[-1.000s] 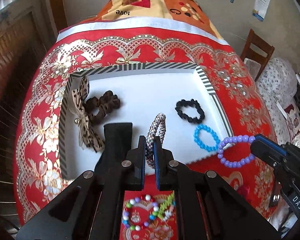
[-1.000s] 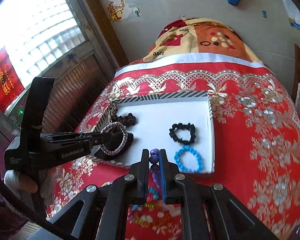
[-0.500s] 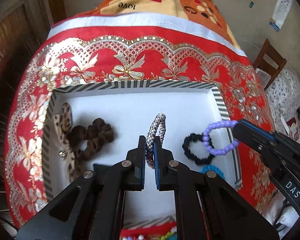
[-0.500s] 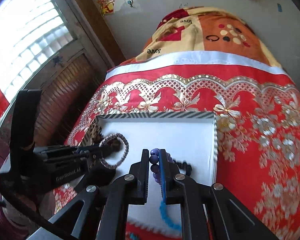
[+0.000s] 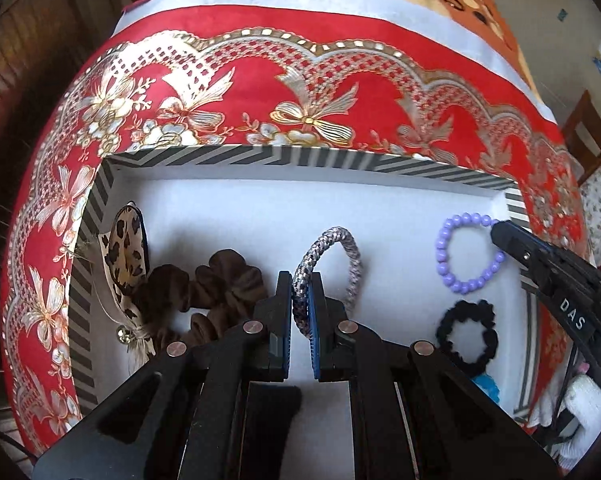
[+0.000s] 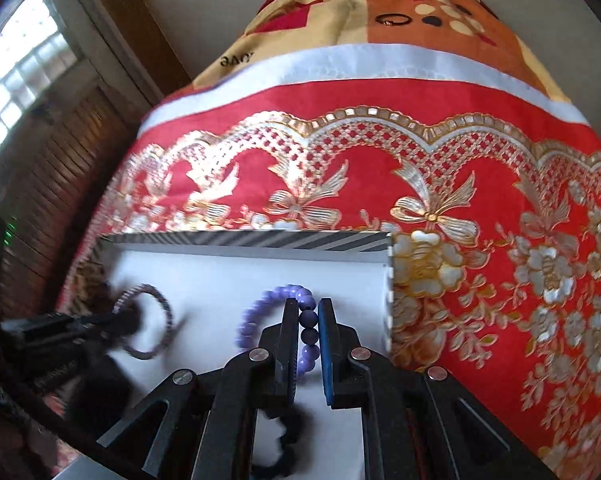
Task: Organize jewelry
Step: 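Open left to drop the silver bracelet in the tray while right releases the purple bracelet, then withdraw both grippers from the tray back to the jewelry pile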
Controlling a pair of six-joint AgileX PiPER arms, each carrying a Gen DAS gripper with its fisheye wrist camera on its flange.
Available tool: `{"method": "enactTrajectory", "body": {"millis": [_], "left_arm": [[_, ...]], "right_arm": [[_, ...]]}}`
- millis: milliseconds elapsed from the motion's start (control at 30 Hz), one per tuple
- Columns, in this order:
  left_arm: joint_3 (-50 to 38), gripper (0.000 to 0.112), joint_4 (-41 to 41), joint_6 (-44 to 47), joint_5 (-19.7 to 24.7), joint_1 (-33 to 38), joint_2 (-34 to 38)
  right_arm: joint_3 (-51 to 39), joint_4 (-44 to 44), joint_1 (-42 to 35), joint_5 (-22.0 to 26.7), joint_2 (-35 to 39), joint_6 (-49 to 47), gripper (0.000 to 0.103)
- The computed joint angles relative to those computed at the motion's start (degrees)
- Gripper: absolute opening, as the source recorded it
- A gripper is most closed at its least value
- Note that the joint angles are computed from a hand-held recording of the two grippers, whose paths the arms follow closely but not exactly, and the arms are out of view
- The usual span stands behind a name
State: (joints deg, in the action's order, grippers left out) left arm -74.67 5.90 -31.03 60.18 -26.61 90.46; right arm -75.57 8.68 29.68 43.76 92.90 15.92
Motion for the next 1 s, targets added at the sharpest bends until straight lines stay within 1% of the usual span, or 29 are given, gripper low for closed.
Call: {"method": "enactTrajectory", "body": {"millis": [67,133,167,200,233,267,333,367,400,567,667,800,1000], "left_arm": [[0.6,0.007,-0.3,-0.4,-1.7,0.2,0.0],[1.5,0.013,-1.0,0.2,-3.3,0.4,-0.5],[1.8,0.025,-1.3,0.2,-3.7,0.5,-0.6],[1.8,0.034,-1.8,0.2,-4.1,0.8,-0.5],[2.0,0.035,-2.3,0.2,-4.4,1.1,-0.6],[2.1,0.035,-2.6,0.2,-4.6,1.3,-0.7],[2.3,0.035,-1.6,-0.7,-4.2,0.9,-1.5],[2.5,0.035,-0.6,-1.3,-4.0,0.4,-2.0],[2.5,0.035,-0.1,-1.6,-3.7,-0.1,-2.5],[3.0,0.035,6.8,-5.8,-0.6,-5.3,-6.0],[3.9,0.035,9.3,-7.7,0.8,-7.6,-8.4],[5.2,0.035,11.6,-10.4,2.0,-10.3,-11.5],[8.1,0.035,14.5,-15.3,5.1,-15.7,-17.6]], "right_arm": [[-0.2,-2.2,0.6,-0.1,0.4,1.3,0.009],[0.0,-1.9,0.7,-0.4,0.3,0.6,0.009],[0.3,-1.3,0.7,-0.5,0.0,-0.1,0.009],[0.5,-1.2,0.8,-0.4,-0.4,-0.4,0.009],[0.8,-1.5,1.1,-0.2,-0.9,-0.3,0.009],[0.8,-1.8,1.5,0.1,-1.3,0.2,0.011],[1.8,-0.7,1.7,0.5,-2.9,-0.1,0.020],[2.1,-0.5,1.9,0.7,-3.4,0.1,0.028],[2.6,-0.2,2.1,0.7,-4.3,0.2,0.030],[4.5,-1.7,4.1,2.9,-8.7,4.0,0.030],[4.5,-2.7,6.0,4.0,-10.7,6.6,0.031],[3.9,-7.9,10.4,6.9,-13.7,14.0,0.036],[4.5,-17.1,19.1,11.4,-18.5,27.0,0.038]]}}
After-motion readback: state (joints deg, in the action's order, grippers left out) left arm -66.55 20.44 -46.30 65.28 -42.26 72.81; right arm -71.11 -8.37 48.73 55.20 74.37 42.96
